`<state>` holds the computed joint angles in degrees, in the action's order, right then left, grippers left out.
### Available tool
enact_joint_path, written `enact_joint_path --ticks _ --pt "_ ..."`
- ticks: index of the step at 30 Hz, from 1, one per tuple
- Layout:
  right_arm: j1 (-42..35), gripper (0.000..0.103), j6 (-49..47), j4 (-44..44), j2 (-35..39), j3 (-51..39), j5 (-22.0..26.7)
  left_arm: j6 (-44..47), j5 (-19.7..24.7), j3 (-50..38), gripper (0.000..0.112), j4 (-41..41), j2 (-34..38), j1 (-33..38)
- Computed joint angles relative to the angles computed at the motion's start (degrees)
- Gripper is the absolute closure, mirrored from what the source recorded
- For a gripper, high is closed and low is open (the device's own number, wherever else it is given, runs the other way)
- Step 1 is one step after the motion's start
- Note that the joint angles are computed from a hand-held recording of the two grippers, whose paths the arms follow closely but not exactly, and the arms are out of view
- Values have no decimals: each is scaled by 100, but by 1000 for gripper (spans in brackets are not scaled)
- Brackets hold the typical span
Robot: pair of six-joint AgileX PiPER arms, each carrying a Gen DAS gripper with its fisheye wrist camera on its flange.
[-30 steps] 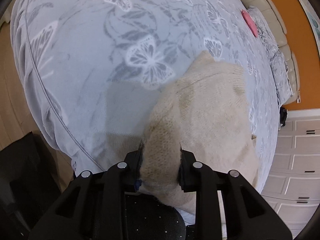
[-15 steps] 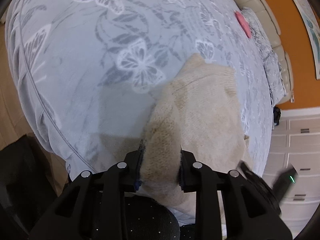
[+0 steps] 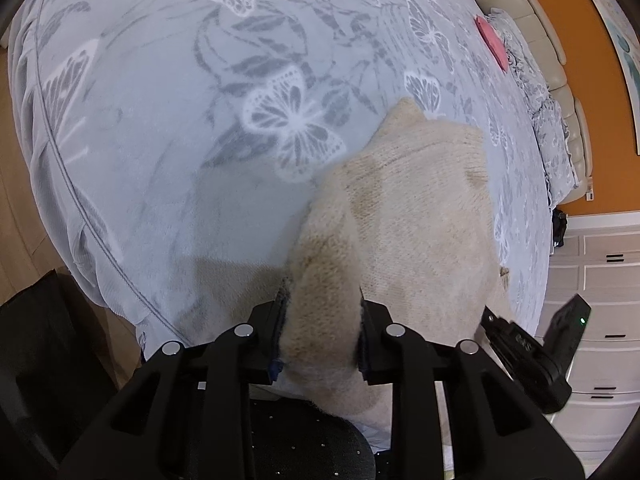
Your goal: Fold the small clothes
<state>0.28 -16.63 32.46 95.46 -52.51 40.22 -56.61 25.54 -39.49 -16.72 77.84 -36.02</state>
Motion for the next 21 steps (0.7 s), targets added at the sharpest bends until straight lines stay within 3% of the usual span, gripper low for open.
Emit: enact_joint_path --ticks 7,11,12,15,21 --pt "-152 102 95 30 -1227 558 36 -270 46 -64 87 340 -208 -132" --pt "-58 103 191 -420 -645 619 -39 -871 -100 -199 89 852 -510 -398" --pt "-123 103 -120 -125 -623 728 -227 -1110 8 -470 89 1243 -554 -580" --pt "-277 103 -278 203 -512 685 -134 -1076 268 -1255 90 1778 -470 -992" --pt "-804 103 -1280 1197 -480 922 69 85 647 -3382 91 1715 531 -1879"
